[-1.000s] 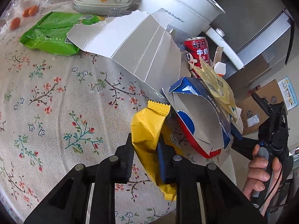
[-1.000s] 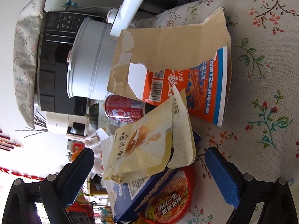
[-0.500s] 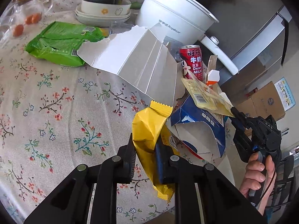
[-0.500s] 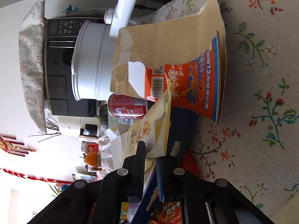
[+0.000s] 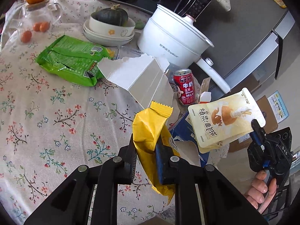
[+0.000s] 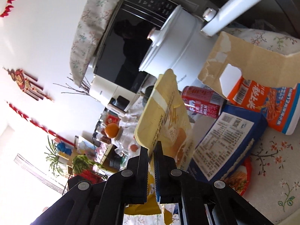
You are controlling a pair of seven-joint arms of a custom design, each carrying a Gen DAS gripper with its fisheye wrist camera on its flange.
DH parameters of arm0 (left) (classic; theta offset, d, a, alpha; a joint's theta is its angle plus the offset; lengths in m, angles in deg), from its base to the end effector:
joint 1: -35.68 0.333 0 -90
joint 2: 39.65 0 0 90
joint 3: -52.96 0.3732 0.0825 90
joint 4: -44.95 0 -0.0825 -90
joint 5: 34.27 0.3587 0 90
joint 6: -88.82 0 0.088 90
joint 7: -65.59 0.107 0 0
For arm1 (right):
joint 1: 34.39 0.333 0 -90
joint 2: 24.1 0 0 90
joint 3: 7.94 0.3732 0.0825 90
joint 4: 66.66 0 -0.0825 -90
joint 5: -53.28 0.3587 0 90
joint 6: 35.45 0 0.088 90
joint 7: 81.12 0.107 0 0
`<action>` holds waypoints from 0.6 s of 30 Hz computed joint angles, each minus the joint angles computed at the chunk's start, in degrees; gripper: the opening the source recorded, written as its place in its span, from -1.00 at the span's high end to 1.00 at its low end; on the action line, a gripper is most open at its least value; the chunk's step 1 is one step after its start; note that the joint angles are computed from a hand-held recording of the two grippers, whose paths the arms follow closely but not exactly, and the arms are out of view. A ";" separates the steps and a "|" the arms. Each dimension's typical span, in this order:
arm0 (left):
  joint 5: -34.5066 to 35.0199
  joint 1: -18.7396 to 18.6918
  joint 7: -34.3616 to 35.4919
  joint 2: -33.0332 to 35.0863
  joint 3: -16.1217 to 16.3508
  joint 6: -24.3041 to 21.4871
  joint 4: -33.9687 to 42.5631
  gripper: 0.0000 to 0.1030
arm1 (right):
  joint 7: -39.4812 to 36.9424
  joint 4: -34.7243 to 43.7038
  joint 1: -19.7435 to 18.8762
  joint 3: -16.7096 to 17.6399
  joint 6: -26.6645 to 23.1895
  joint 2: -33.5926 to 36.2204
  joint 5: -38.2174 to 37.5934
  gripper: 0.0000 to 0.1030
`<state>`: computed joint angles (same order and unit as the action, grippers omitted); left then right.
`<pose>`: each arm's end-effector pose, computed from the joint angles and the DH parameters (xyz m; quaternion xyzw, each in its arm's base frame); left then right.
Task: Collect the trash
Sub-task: 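Drop the beige packet into the white bin with the right tool while the left tool carries the yellow bag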
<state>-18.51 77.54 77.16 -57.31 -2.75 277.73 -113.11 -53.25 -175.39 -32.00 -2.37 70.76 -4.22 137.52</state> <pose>0.3882 -0.1392 0.4197 -0.8596 0.3647 -0.3285 0.1417 0.6052 0.1566 0.4225 -0.6529 0.4273 0.3267 0.5333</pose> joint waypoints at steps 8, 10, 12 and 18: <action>-2.28 -6.07 0.23 -2.41 4.86 1.38 -1.64 0.65 | -2.58 -3.35 -0.64 -1.22 -2.09 -4.44 0.18 0.90; -2.60 -7.67 0.26 -3.14 6.24 1.53 -1.90 0.65 | -2.66 -4.09 -0.80 -1.81 -2.56 -5.33 0.03 0.90; -3.06 -9.37 0.30 -3.90 7.66 2.10 -2.24 0.65 | -2.82 -5.24 -1.19 -2.51 -3.49 -6.47 -0.44 0.90; -4.54 -13.15 0.71 -3.69 8.94 4.30 -2.16 0.65 | -2.50 -8.04 -1.69 -4.53 -3.28 -9.40 -2.69 0.90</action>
